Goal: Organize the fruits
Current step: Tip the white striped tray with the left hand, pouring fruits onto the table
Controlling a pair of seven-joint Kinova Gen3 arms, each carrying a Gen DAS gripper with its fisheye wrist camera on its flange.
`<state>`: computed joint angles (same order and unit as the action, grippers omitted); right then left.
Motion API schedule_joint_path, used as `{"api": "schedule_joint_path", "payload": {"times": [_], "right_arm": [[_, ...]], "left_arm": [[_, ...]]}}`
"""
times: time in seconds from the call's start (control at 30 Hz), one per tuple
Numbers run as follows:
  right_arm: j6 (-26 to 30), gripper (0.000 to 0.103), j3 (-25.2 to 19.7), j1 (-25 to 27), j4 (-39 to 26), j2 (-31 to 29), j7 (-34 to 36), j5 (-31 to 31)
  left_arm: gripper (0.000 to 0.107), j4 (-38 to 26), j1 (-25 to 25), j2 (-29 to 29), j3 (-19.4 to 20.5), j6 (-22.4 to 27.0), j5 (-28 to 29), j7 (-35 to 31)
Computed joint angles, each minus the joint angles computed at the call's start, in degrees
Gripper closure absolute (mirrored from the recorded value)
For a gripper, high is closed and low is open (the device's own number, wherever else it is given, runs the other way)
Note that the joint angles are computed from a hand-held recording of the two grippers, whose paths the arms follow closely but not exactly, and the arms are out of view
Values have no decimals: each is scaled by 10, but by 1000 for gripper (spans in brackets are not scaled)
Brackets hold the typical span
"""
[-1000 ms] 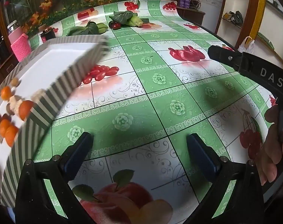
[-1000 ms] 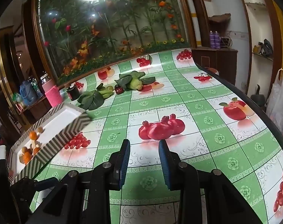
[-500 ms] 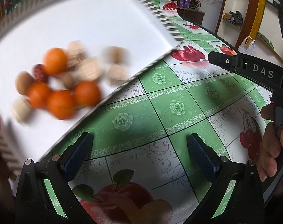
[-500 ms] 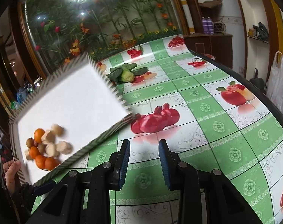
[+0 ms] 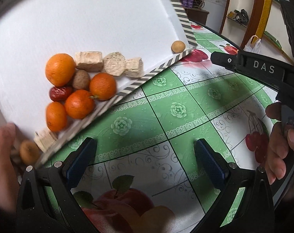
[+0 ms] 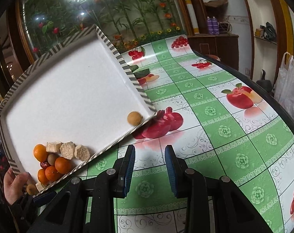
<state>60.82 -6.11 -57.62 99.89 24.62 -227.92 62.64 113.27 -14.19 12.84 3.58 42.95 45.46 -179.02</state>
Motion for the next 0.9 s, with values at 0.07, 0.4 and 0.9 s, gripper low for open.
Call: {"api": "schedule_joint_path", "payload": {"times": [0.07, 0.4, 0.9], "right_arm": [[5, 72, 1, -2, 1, -1, -8, 0], [-4, 72, 0, 8, 4, -2, -12, -3], [24, 72, 2, 9, 8, -5, -48, -36]], "left_arm": [[5, -1, 3, 3, 1, -3, 0, 2], [5, -1, 2, 2, 3, -4, 0, 2], [5, -5, -6, 2, -2, 8, -1, -5]]}}
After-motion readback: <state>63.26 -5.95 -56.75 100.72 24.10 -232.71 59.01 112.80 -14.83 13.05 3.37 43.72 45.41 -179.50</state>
